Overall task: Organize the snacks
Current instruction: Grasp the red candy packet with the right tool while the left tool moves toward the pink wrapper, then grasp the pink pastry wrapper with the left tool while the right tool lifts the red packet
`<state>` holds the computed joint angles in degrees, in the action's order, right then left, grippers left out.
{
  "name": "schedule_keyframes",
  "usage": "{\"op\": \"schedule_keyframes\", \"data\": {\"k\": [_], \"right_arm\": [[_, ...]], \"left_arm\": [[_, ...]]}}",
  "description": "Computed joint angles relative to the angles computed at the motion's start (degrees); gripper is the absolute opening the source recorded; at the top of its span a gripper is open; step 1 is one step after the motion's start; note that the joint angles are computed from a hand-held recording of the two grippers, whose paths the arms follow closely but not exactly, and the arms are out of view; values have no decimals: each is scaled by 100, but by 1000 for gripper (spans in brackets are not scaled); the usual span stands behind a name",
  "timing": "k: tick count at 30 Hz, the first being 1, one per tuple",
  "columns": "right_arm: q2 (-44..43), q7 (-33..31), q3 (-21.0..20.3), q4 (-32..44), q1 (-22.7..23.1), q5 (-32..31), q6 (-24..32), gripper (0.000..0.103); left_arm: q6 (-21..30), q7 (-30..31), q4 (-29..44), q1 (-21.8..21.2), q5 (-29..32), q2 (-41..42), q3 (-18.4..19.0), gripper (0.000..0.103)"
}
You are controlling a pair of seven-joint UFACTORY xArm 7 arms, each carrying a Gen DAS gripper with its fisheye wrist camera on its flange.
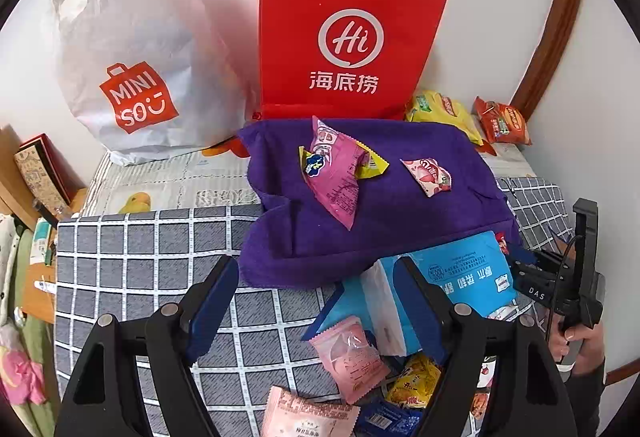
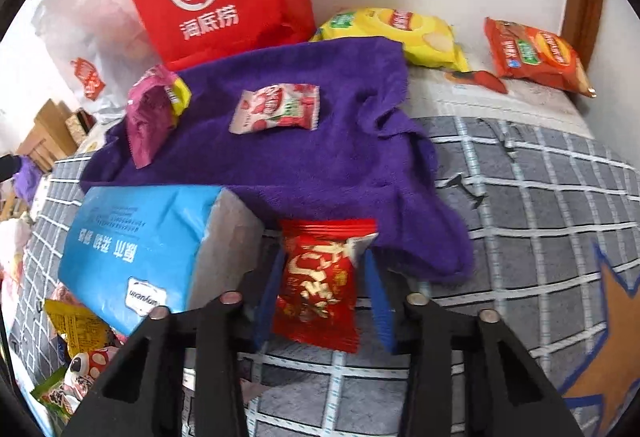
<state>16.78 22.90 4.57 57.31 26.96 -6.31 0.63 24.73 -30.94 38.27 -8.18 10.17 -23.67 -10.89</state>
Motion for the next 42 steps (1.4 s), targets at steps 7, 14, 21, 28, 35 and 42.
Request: {"op": "schedule_keyframes", "data": {"k": [7,14,21,28,35,42], "right_arm": [[-299,923,-1155,-145,1085,-964,189,35],[-1219,2954,-2029,-862,1720,-3055,170,35],[-1815,4235,-1688,-1617,1413,-3963,87,35],[-1804,3896,-1051,-1888,1153,-3610,145,35],[-1731,4864,-457,-1730,680,-4816,432,42],[-1528,5084,74,-1601,274,-5119,653,53]], "left_arm": [[18,-233,-268,58,98,-241,-107,78],[40,-219,-698,-80,-102,-603,-32,78],[72,-158,-1256,-281,-373,-864,4,78],[17,56,-1777,-536,-649,-1009,160,78],[-187,515,-1904,-848,-982,-722,281,78],[-266,155,-1918,-500,-367,-699,-315,79]]}}
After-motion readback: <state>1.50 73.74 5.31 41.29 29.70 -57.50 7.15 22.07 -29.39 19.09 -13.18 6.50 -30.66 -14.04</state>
